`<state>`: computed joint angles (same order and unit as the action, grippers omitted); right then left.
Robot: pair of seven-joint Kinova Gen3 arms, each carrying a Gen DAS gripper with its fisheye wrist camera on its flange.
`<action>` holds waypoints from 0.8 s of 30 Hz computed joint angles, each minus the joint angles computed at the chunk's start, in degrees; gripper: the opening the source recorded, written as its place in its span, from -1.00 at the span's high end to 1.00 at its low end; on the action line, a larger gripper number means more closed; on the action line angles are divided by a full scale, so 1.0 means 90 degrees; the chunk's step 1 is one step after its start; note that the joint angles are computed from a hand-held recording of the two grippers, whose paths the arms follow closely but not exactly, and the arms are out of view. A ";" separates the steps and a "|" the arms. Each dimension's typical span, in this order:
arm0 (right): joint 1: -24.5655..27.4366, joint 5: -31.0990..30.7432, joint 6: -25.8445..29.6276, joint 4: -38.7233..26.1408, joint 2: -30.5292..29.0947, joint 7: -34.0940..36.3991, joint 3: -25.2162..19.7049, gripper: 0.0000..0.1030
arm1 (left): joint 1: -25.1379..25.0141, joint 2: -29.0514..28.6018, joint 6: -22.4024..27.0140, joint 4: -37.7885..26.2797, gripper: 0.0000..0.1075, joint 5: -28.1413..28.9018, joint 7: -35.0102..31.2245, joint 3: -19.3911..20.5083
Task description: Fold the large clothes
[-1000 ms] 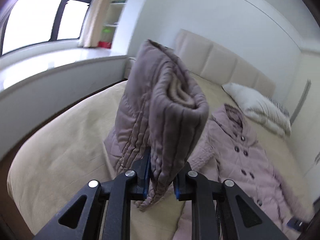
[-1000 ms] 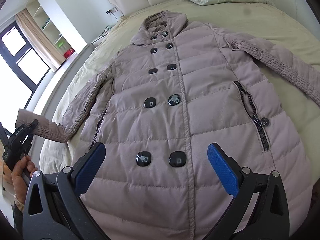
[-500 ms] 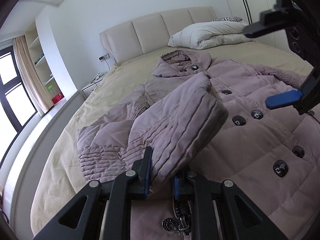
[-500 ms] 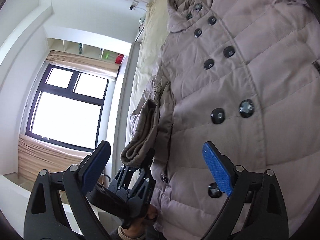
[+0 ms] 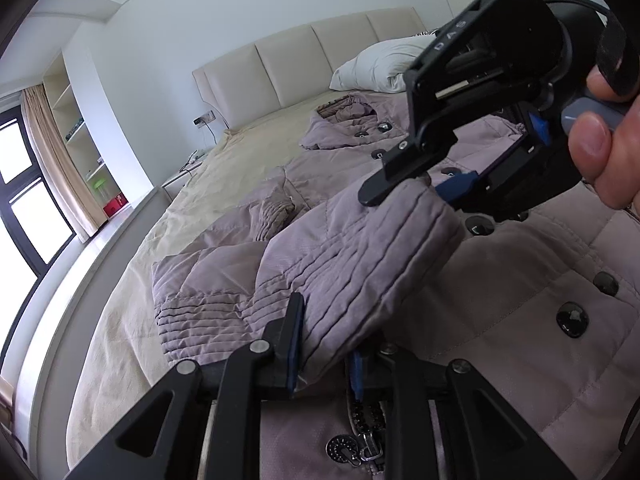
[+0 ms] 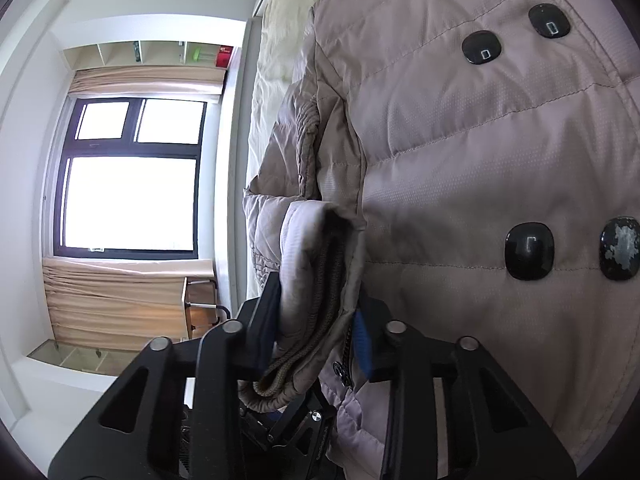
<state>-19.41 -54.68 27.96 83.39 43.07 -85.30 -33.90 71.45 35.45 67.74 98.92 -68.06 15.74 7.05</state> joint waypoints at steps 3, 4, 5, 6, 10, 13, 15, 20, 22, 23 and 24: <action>-0.0336 0.0453 0.0267 -0.0392 -0.0118 -0.0318 0.0416 0.65 | 0.0090 -0.0025 0.0135 0.0048 -0.04 -0.0083 0.0322 -0.0070; -0.0459 0.0647 0.0343 -0.0563 -0.0209 -0.0427 0.0564 0.67 | 0.0133 -0.0046 0.0217 0.0082 -0.34 -0.0138 0.0519 -0.0103; -0.0500 0.0780 0.0366 -0.0654 -0.0338 -0.0441 0.0615 0.67 | 0.0162 -0.0088 0.0285 0.0145 -0.42 -0.0226 0.0745 -0.0132; -0.0553 0.0938 0.0426 -0.0819 -0.0451 -0.0487 0.0695 0.68 | 0.0152 -0.0148 0.0327 0.0215 -0.47 -0.0319 0.0951 -0.0143; -0.0715 0.1479 0.0597 -0.1542 -0.0959 -0.0646 0.1032 0.69 | -0.0377 -0.0574 -0.0094 0.0506 -0.48 -0.0582 0.1632 -0.0067; -0.0717 0.1757 0.0619 -0.2058 -0.1391 -0.0697 0.1215 0.69 | -0.1034 -0.0890 -0.0831 0.0712 -0.48 -0.0865 0.2313 -0.0065; -0.0694 0.1899 0.0549 -0.2364 -0.1598 -0.0675 0.1305 0.69 | -0.1482 -0.0950 -0.1341 0.0673 -0.48 -0.0990 0.2553 -0.0107; -0.0325 0.1917 0.0563 -0.2877 -0.1968 -0.0531 0.1395 0.69 | -0.2238 -0.0609 -0.2135 0.0009 -0.48 -0.0996 0.2158 -0.0238; -0.0161 0.1868 0.0502 -0.2947 -0.2001 -0.0427 0.1407 0.69 | -0.2422 -0.0426 -0.2354 -0.0291 -0.48 -0.0767 0.1830 -0.0366; -0.0004 0.1791 0.0454 -0.2822 -0.2114 -0.0357 0.1396 0.69 | -0.2520 -0.0326 -0.2467 -0.0429 -0.47 -0.0607 0.1634 -0.0409; 0.0155 0.1669 0.0362 -0.2697 -0.2161 -0.0288 0.1371 0.69 | -0.2624 -0.0240 -0.2547 -0.0539 -0.44 -0.0402 0.1385 -0.0431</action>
<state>-18.01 -39.66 31.21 59.12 23.62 -87.89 -21.56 47.84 33.29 44.81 94.08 -71.67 28.20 3.18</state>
